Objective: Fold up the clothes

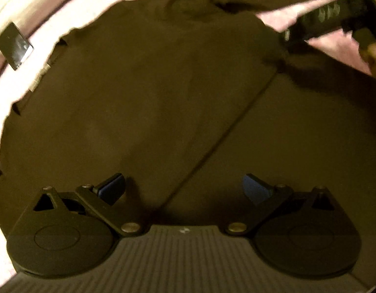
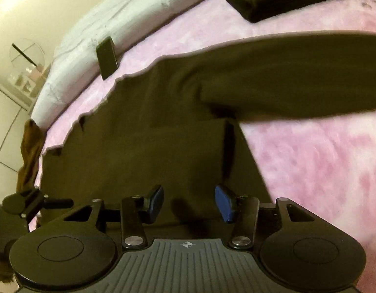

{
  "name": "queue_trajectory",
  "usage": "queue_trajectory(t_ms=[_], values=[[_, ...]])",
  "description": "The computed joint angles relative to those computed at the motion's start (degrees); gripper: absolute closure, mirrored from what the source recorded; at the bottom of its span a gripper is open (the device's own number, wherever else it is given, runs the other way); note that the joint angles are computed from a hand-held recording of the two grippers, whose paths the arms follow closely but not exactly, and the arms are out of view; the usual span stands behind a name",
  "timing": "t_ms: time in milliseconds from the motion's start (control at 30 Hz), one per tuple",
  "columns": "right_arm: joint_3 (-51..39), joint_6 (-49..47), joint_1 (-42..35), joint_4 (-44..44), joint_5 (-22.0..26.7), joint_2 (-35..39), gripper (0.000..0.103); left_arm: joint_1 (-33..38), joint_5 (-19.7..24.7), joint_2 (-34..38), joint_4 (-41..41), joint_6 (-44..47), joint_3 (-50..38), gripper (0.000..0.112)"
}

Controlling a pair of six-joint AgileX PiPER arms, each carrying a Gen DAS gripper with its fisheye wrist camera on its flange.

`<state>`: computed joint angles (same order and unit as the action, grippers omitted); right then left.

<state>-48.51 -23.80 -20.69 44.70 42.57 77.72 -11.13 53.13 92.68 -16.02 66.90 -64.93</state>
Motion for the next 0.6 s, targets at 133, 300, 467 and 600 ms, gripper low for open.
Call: queue_trajectory(t_ms=[133, 300, 467, 600], values=[[0.51, 3.06, -9.53, -2.96, -0.45, -4.84, 0.052, -0.75, 0.69, -1.36, 0.4, 0.3, 0.66, 0.011], [-3.54, 11.4, -28.83, -12.81, -2.35, -3.66, 0.052, -4.84, 0.21, -1.79, 0.75, -0.94, 0.4, 0.011], [-9.63, 7.35, -43.55, -6.55, -2.6, 5.35, 0.053, -10.67, -1.54, -1.7, 0.83, -4.5, -0.32, 0.011], [-12.37, 6.38, -45.16, -0.94, -3.71, 9.25, 0.053, -14.27, -2.58, -1.79, 0.1, -6.69, -0.89, 0.011]])
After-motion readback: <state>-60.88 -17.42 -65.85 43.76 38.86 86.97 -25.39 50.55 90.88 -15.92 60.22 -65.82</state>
